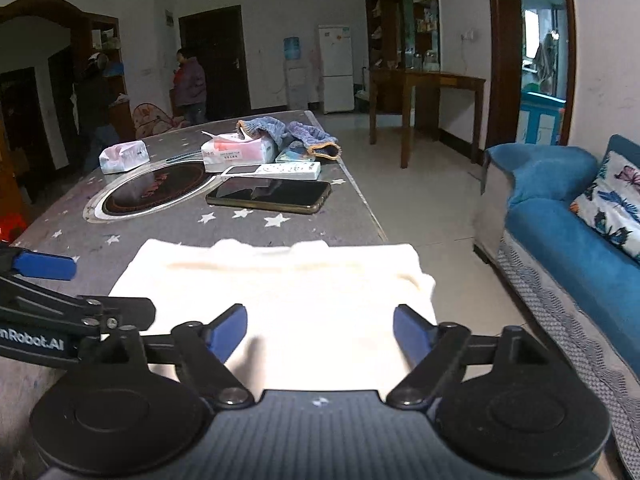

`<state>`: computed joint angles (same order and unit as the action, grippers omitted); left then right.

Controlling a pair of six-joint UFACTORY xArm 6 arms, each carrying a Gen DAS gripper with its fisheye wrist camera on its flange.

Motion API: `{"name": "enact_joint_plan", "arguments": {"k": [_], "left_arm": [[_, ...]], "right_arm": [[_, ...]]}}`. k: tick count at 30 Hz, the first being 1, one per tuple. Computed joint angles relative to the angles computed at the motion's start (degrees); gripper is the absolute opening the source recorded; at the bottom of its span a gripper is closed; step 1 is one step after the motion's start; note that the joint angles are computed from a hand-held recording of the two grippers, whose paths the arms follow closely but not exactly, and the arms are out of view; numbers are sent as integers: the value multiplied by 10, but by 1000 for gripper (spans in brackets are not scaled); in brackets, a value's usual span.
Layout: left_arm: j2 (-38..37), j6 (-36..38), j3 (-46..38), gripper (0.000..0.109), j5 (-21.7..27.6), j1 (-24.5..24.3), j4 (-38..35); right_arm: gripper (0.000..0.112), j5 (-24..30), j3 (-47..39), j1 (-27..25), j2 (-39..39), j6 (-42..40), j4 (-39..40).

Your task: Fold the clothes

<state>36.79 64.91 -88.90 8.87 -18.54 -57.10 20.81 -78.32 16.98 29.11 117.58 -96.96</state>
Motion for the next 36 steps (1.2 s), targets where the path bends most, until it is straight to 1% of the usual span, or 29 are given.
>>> {"name": "enact_joint_plan", "arguments": {"k": [3,4,7,10,12,14,16,18,23,27,36], "left_arm": [[-26,31,36,103,-5,3,-45],[-34,43,47,103,-7,4,-61],[-57,87,80,103,-10,7,-107],[-79,135,109,103,-10,12,-161],[-89,153,123,103,-5,16,-185],[-96,173,136,103,-16,16,-207],[-102,216,143,103,-29,12,-246],[-108,240,151,103,-31,12,-267],[-121,245,170,103,-22,18,-274],[-130,273,181,103,-25,16,-301],[-147,313,206,103,-25,10,-330]], "right_arm": [[89,8,32,13,-22,30,-16],[93,12,41,17,-29,41,-21],[94,22,64,33,-46,65,-29],[96,40,80,51,-58,64,-16],[98,57,89,64,-64,60,-5],[99,69,95,74,-68,56,7],[100,79,99,83,-70,54,18],[100,85,103,89,-72,52,27],[102,92,122,100,-84,73,29],[103,98,133,107,-90,78,35],[103,105,155,115,-104,95,42]]}}
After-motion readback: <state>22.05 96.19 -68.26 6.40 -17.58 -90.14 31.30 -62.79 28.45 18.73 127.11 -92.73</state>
